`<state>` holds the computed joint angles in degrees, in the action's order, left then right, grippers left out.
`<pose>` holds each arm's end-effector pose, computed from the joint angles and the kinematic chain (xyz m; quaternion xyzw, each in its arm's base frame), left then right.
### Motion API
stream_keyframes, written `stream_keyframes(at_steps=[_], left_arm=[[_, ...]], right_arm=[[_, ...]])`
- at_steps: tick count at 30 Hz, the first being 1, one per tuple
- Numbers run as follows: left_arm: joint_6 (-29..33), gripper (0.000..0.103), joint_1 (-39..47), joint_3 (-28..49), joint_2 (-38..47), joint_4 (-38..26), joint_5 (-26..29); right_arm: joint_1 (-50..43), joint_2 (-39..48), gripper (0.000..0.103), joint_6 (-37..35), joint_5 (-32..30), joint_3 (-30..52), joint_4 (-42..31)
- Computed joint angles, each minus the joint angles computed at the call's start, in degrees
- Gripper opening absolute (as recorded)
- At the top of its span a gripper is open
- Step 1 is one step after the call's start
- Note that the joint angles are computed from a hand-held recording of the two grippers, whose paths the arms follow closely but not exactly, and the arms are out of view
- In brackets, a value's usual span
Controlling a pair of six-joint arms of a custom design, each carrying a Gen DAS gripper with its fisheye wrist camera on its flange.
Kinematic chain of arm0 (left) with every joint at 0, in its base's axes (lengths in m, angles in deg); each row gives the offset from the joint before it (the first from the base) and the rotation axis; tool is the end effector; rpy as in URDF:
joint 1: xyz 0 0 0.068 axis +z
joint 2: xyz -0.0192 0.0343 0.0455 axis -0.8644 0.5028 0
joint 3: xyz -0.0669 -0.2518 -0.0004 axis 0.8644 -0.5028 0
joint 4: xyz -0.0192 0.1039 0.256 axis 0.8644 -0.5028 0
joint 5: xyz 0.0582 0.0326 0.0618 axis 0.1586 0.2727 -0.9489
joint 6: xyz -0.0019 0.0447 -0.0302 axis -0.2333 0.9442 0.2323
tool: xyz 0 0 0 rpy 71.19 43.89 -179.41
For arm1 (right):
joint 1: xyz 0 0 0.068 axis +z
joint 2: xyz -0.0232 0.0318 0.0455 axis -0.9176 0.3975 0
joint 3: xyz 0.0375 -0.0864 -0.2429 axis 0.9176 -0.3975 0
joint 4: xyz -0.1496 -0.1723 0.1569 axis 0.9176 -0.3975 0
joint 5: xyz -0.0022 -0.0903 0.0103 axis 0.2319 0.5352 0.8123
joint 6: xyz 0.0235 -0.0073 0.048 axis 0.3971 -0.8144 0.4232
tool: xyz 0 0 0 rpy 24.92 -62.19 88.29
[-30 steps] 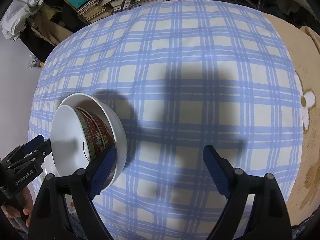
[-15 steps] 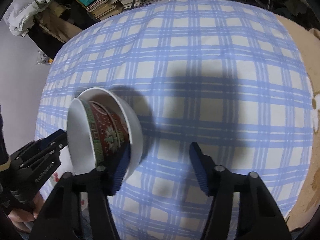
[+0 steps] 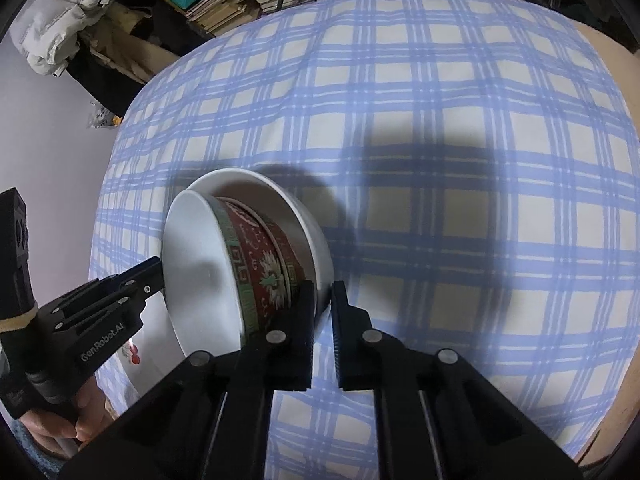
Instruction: Organize plates and bowls
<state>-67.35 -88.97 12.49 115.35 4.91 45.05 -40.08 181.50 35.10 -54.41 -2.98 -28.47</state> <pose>0.3301 -0.1859 0.0978 0.1664 0.9816 -0.0509 0.0784 0.2967 0.1556 0.0797 0.1724 0.9631 0.1868 0.0889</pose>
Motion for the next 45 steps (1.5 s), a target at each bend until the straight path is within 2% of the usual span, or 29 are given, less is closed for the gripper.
stream_keyframes(at_steps=[7,18,19,21,22,24,33,45], left_arm=[[1.23,0.017,-0.36,-0.07,0.99,1.22,-2.08],[-0.86,0.017,-0.19,0.42,0.86,-0.61,0.13],[-0.89,0.016,0.14,1.01,1.35,-1.02,0.55],[0.26,0.003,0.63,1.63,1.88,-1.18,2.41],[0.31,0.002,0.26,1.74,1.95,-1.19,1.66],[1.14,0.002,-0.53,1.72,1.94,-0.91,-0.04],[1.78,0.003,-0.09,-0.82,-1.27,0.17,0.73],[1.76,0.003,-2.15,-0.69,-7.18,-2.62,-3.11]], right_arm=[[-0.85,-0.18,0.011,0.57,-1.34,-0.94,0.62],[-0.60,-1.29,0.011,0.77,-0.33,-1.74,0.28],[-0.59,-1.20,0.011,0.83,-0.23,-1.59,0.15],[-0.20,-0.94,0.011,0.44,0.41,-0.78,-0.53],[0.27,-0.93,0.011,-0.03,1.15,-0.20,-1.20],[1.50,-1.30,0.011,-0.66,3.43,0.26,-1.98],[1.70,-4.08,0.011,-1.62,5.64,-0.61,-1.93],[1.67,-8.90,0.011,2.22,4.79,-4.58,1.34]])
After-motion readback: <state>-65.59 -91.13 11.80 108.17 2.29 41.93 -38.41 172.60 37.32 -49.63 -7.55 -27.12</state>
